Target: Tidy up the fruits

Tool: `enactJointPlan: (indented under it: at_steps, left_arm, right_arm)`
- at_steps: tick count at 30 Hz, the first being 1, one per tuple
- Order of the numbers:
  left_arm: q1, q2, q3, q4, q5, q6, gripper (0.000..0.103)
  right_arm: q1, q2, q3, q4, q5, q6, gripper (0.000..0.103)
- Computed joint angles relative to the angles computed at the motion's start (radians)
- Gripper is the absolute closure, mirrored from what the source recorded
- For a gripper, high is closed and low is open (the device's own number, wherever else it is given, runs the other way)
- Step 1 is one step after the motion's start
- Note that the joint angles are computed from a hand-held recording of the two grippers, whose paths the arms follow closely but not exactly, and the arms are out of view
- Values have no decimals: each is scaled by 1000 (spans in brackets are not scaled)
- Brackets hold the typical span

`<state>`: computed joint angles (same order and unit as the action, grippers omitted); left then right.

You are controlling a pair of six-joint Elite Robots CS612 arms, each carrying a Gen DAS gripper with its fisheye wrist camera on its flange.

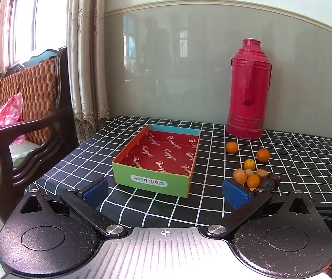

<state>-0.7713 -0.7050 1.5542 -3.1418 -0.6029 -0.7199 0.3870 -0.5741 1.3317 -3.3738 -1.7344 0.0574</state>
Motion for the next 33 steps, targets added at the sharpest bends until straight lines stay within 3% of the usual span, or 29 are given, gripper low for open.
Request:
enactJointPlan:
  at_steps: [33]
  left_arm:
    - [-3,17,-27,-14,0,67,0]
  right_arm:
    - [-9,-2,10,-6,-8,35,6]
